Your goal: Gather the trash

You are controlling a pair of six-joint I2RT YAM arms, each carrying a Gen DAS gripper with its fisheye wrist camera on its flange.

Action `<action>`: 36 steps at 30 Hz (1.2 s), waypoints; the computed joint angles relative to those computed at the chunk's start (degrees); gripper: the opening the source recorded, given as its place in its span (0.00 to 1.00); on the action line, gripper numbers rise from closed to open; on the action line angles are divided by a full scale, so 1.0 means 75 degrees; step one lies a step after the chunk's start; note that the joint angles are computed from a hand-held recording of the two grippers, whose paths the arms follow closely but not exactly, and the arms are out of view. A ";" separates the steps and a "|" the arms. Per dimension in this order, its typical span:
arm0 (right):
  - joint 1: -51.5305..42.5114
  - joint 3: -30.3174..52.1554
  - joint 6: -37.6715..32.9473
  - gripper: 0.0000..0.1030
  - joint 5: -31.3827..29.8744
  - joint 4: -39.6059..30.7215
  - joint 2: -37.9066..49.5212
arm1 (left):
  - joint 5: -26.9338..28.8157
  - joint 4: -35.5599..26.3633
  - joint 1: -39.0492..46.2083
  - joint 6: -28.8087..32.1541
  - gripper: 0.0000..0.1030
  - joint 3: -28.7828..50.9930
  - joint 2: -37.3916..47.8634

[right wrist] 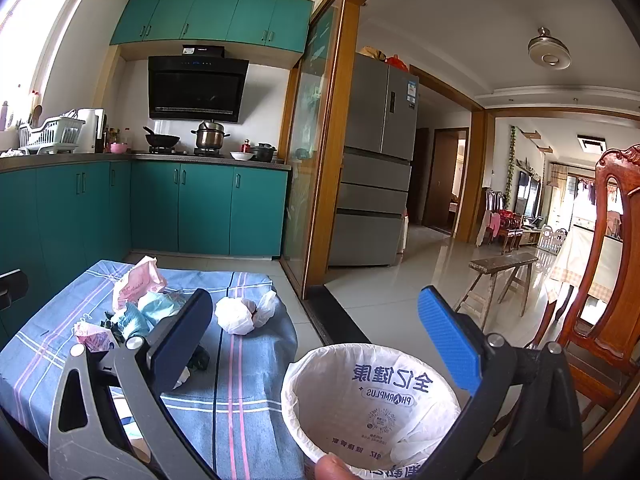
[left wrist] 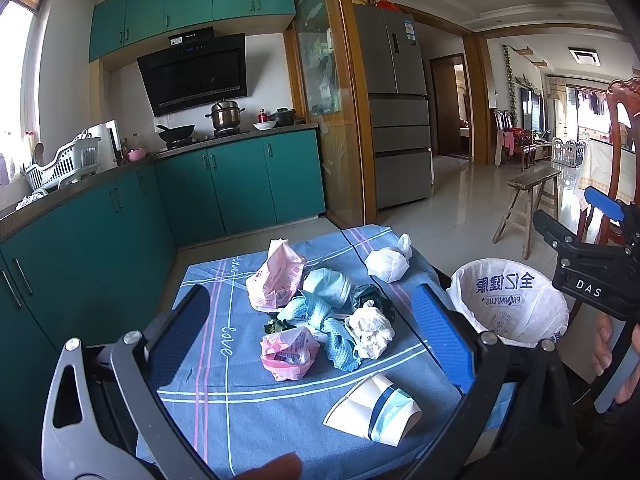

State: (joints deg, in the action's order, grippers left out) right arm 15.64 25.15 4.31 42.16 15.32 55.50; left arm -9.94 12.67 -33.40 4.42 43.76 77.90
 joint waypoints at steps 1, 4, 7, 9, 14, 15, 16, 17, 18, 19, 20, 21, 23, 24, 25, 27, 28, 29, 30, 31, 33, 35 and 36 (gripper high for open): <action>-0.0016 0.0009 -0.0006 0.97 -0.0010 -0.0003 0.0004 | -0.0003 0.0008 -0.0001 -0.0005 0.97 -0.0004 0.0004; 0.0030 0.0011 -0.0049 0.97 0.0056 -0.0010 -0.0009 | -0.0017 0.0024 -0.0012 -0.0012 0.97 -0.0018 0.0017; 0.0042 0.0027 -0.0040 0.97 0.0068 -0.0009 0.0016 | -0.0036 0.0066 -0.0035 -0.0040 0.97 -0.0070 0.0026; 0.0050 0.0026 -0.0032 0.97 0.0075 -0.0017 0.0016 | -0.0033 0.0043 -0.0027 -0.0027 0.97 -0.0039 0.0034; 0.0052 0.0025 -0.0049 0.97 0.0078 0.0006 0.0022 | -0.0038 0.0034 -0.0025 -0.0025 0.97 -0.0027 0.0035; 0.0046 0.0031 -0.0046 0.97 0.0068 0.0000 0.0023 | -0.0024 0.0016 -0.0018 -0.0025 0.97 -0.0018 0.0032; 0.0049 0.0039 -0.0035 0.97 0.0071 -0.0020 0.0028 | -0.0007 0.0003 -0.0014 -0.0024 0.97 -0.0016 0.0030; 0.0055 0.0034 -0.0040 0.97 0.0078 -0.0010 0.0028 | -0.0014 0.0008 -0.0023 -0.0029 0.97 -0.0032 0.0030; 0.0071 0.0028 -0.0036 0.97 0.0094 -0.0014 0.0026 | -0.0011 0.0013 -0.0011 -0.0031 0.97 -0.0041 0.0032; 0.0062 0.0034 -0.0044 0.97 0.0090 -0.0008 0.0029 | -0.0024 0.0031 -0.0014 -0.0036 0.97 -0.0062 0.0033; 0.0056 0.0033 -0.0047 0.97 0.0079 -0.0005 0.0027 | -0.0029 0.0041 -0.0017 -0.0042 0.97 -0.0075 0.0035; 0.0065 0.0028 -0.0044 0.97 0.0082 -0.0013 0.0016 | -0.0029 0.0041 -0.0017 -0.0042 0.97 -0.0075 0.0035; 0.0061 0.0040 -0.0048 0.97 0.0089 -0.0003 0.0034 | -0.0031 0.0043 -0.0018 -0.0043 0.97 -0.0072 0.0037; 0.0060 0.0044 -0.0046 0.97 0.0089 -0.0006 0.0036 | -0.0025 0.0028 -0.0015 -0.0041 0.97 -0.0064 0.0036; 0.0060 0.0044 -0.0046 0.97 0.0089 -0.0006 0.0036 | -0.0024 0.0023 -0.0013 -0.0043 0.97 -0.0066 0.0033; 0.0072 0.0047 -0.0035 0.97 0.0096 -0.0014 0.0036 | -0.0029 0.0013 -0.0006 -0.0060 0.97 -0.0067 0.0039; 0.0074 0.0050 -0.0040 0.97 0.0098 -0.0015 0.0039 | -0.0030 0.0017 -0.0008 -0.0060 0.97 -0.0072 0.0039; 0.0074 0.0050 -0.0040 0.97 0.0098 -0.0015 0.0039 | -0.0038 0.0020 -0.0006 -0.0072 0.97 -0.0062 0.0062; 0.0064 0.0054 -0.0051 0.97 0.0090 -0.0017 0.0039 | -0.0038 0.0020 -0.0006 -0.0072 0.97 -0.0062 0.0062; 0.0064 0.0054 -0.0051 0.97 0.0090 -0.0017 0.0039 | -0.0050 0.0028 -0.0009 -0.0082 0.97 -0.0080 0.0062; 0.0116 0.0034 -0.0046 0.97 0.0130 0.0005 0.0057 | -0.0014 -0.0026 0.0046 -0.0093 0.97 -0.0060 0.0053; 0.0186 0.0023 -0.0044 0.97 0.0186 0.0065 0.0126 | -0.0017 -0.0065 0.0054 -0.0110 0.97 -0.0023 0.0075; 0.0205 0.0020 -0.0048 0.97 0.0203 0.0071 0.0136 | -0.0017 -0.0065 0.0054 -0.0110 0.97 -0.0023 0.0075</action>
